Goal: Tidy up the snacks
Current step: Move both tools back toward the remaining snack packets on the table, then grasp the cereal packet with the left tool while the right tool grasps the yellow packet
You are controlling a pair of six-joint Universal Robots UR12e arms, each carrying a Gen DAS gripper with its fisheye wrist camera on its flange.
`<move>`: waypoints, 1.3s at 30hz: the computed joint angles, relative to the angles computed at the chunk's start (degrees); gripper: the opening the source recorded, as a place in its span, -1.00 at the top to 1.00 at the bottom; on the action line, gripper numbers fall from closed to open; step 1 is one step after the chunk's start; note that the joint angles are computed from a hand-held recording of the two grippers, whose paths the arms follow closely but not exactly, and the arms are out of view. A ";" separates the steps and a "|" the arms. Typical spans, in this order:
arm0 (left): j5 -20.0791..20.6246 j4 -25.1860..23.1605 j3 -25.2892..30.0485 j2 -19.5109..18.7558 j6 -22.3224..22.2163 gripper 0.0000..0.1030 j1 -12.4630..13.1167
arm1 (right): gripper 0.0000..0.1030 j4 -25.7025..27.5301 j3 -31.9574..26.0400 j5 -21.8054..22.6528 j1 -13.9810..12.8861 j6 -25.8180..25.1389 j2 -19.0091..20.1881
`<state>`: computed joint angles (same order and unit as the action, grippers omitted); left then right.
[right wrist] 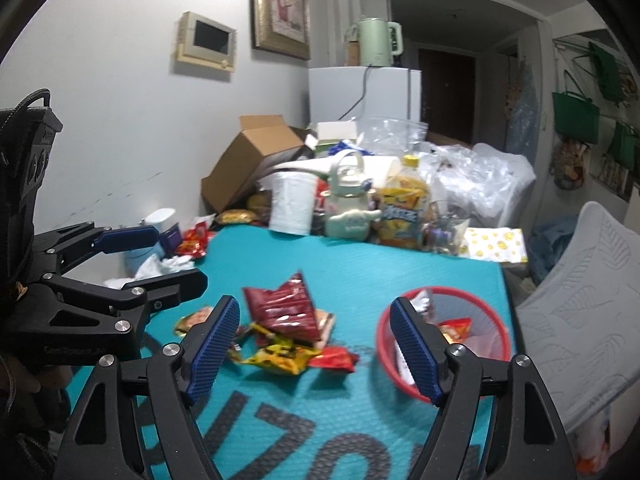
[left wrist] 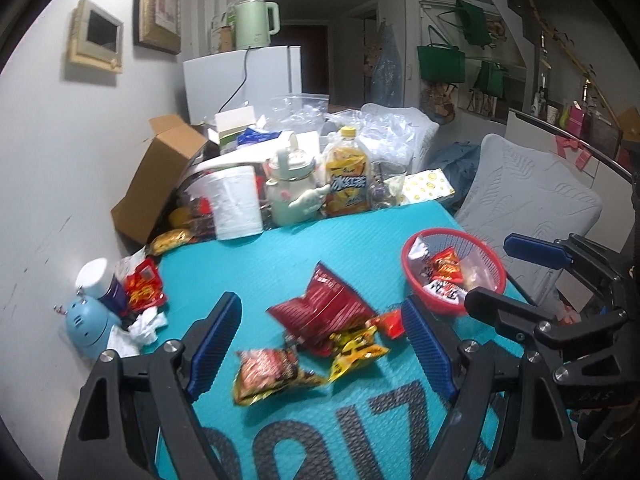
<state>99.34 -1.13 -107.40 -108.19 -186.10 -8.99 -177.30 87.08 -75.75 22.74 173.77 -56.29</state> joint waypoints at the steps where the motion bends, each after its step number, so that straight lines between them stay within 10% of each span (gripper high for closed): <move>1: -0.15 0.01 -0.32 0.16 -0.05 -0.59 0.17 | -0.52 0.13 0.04 0.35 0.13 -0.06 0.03; 39: -11.33 -9.23 -2.09 -3.37 -8.41 -0.59 7.68 | -0.51 19.09 -10.94 -0.49 3.51 -1.58 9.63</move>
